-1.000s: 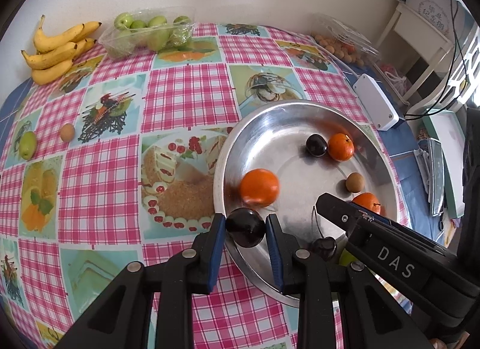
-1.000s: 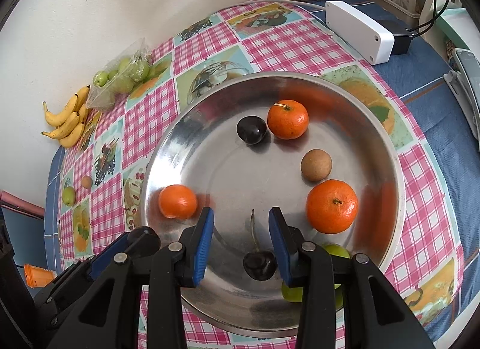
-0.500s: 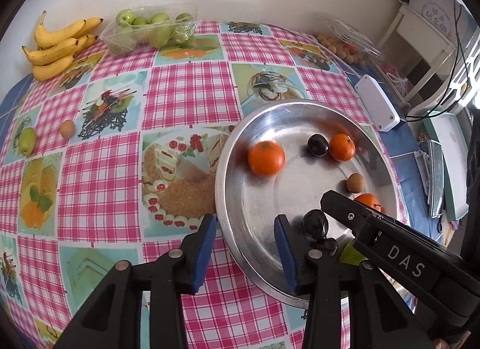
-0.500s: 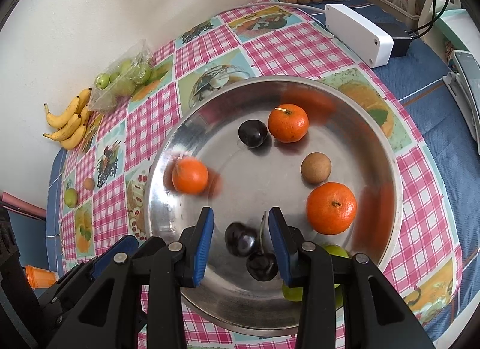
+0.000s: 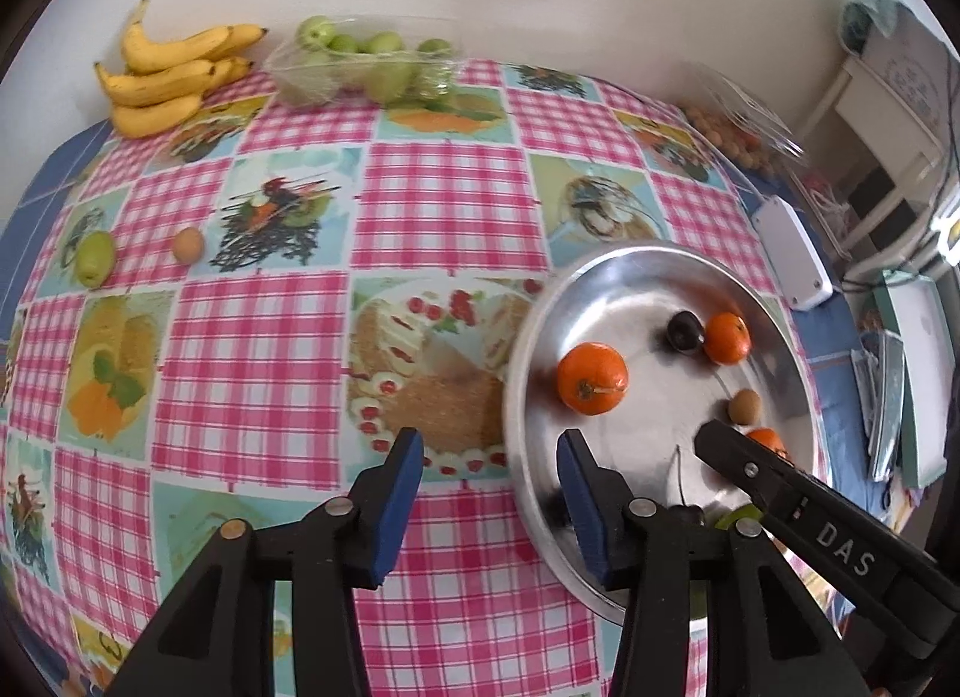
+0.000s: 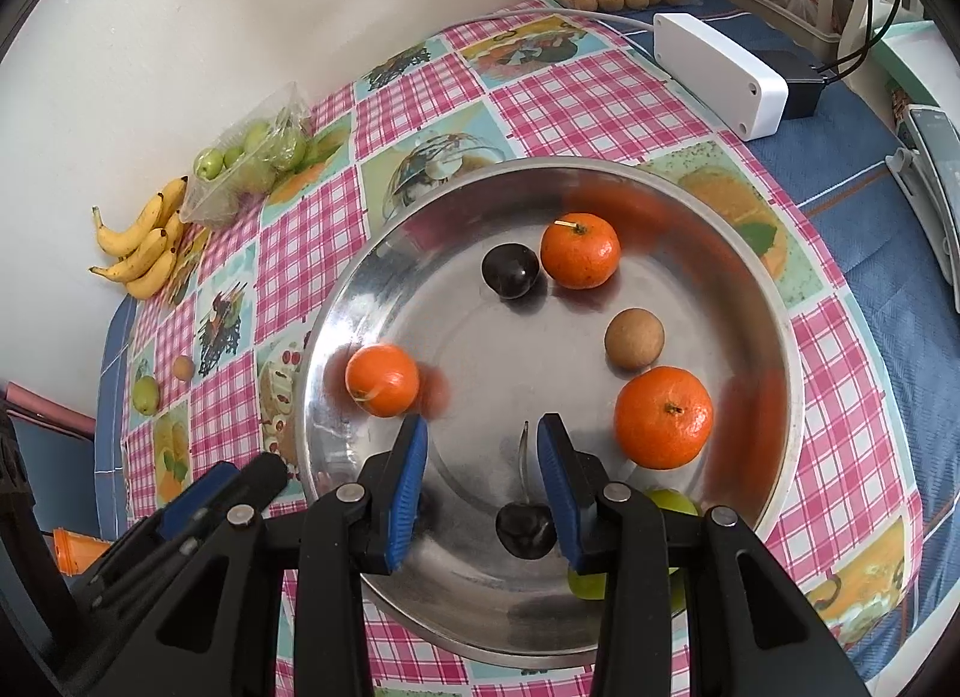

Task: Organize fruits
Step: 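Withdraw both open tools from the bowl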

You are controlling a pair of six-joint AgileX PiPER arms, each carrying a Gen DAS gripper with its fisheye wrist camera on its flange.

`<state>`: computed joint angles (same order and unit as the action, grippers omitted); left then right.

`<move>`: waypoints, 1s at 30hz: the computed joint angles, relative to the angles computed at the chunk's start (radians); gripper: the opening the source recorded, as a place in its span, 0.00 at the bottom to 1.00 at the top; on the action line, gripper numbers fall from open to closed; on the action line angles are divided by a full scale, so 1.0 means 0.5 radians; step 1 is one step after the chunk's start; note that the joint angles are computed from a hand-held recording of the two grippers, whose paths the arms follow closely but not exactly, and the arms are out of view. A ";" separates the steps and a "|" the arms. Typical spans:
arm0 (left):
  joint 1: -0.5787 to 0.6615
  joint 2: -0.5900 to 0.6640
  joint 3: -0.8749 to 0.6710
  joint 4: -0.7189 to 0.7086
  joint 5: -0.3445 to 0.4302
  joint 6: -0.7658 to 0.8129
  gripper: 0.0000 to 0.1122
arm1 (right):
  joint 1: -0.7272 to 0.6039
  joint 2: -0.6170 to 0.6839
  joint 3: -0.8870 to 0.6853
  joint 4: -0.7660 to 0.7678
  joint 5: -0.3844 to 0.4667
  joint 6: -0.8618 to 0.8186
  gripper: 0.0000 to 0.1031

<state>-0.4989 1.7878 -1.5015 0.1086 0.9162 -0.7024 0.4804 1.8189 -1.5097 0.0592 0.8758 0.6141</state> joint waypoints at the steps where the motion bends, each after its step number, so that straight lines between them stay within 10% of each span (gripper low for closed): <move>1: 0.016 -0.004 0.012 -0.013 -0.003 -0.004 0.46 | 0.002 -0.001 -0.001 -0.001 0.003 -0.003 0.39; 16: 0.225 -0.061 0.180 -0.173 -0.055 -0.017 0.49 | 0.016 0.047 -0.053 0.009 0.036 -0.040 0.39; 20: 0.216 -0.040 0.159 -0.106 -0.001 -0.072 0.59 | 0.022 0.062 -0.068 -0.011 0.036 -0.033 0.62; 30: 0.212 -0.016 0.146 0.051 0.104 -0.208 0.82 | 0.040 0.077 -0.087 -0.055 0.017 -0.036 0.81</move>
